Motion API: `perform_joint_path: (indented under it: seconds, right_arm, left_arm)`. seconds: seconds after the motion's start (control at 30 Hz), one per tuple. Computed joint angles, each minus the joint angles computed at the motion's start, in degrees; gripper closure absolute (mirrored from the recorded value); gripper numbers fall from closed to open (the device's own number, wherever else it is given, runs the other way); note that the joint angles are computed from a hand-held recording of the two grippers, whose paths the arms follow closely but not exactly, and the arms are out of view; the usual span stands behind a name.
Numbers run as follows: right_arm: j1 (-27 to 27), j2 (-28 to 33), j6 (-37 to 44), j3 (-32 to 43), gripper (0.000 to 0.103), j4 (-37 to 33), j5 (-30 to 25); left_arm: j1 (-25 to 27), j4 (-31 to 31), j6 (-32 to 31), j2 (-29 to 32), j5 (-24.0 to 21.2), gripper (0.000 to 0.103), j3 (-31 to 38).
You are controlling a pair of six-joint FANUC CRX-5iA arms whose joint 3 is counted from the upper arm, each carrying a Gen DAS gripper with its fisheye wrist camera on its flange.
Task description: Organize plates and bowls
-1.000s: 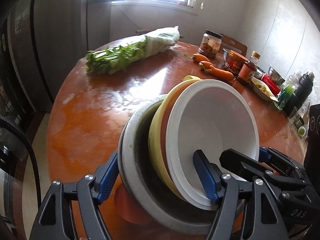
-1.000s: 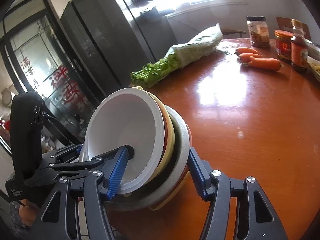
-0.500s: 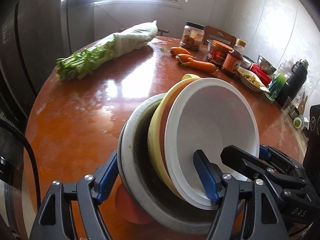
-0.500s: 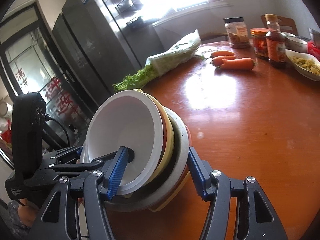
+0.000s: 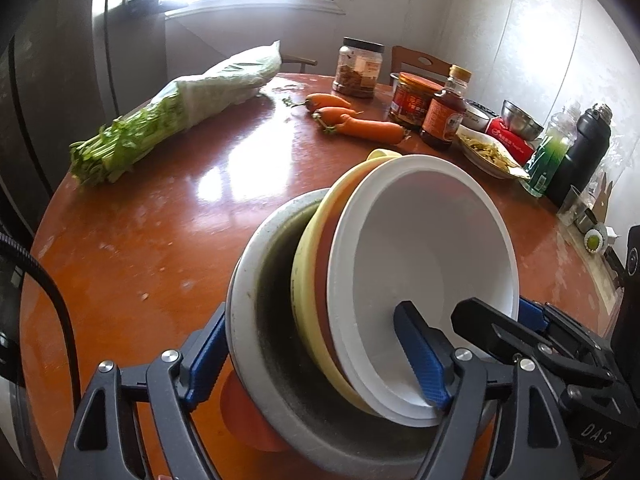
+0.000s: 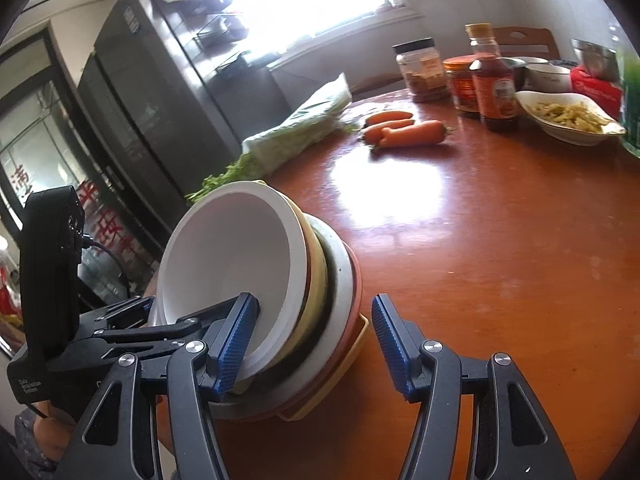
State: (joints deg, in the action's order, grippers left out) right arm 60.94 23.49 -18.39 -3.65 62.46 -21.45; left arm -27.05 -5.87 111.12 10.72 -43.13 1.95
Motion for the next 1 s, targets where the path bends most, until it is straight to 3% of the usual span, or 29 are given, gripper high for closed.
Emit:
perform_joint_path:
  seconds: [0.23, 0.53, 0.8, 1.0]
  right_arm:
    - [-0.15, -1.38, -2.66, -2.06, 0.040, 2.28, -1.40]
    - [0.04, -2.48, -5.11, -2.80, 0.039, 4.30, -2.55]
    - [2.65, -3.98, -6.18, -3.17, 0.029, 7.09, -9.06]
    - [6.38, -4.71, -2.48, -2.96, 0.029, 4.60, -15.38]
  left_arm:
    - [-0.87, -0.60, 0.85, 1.01, 0.70, 0.023, 1.09]
    - [-1.81, -5.96, 4.73, -1.52, 0.65, 0.024, 0.87]
    - [-4.47, -13.74, 11.25, -7.35, 0.04, 0.020, -1.63]
    - [-7.31, -18.67, 16.67, -11.27, 0.05, 0.018, -4.62]
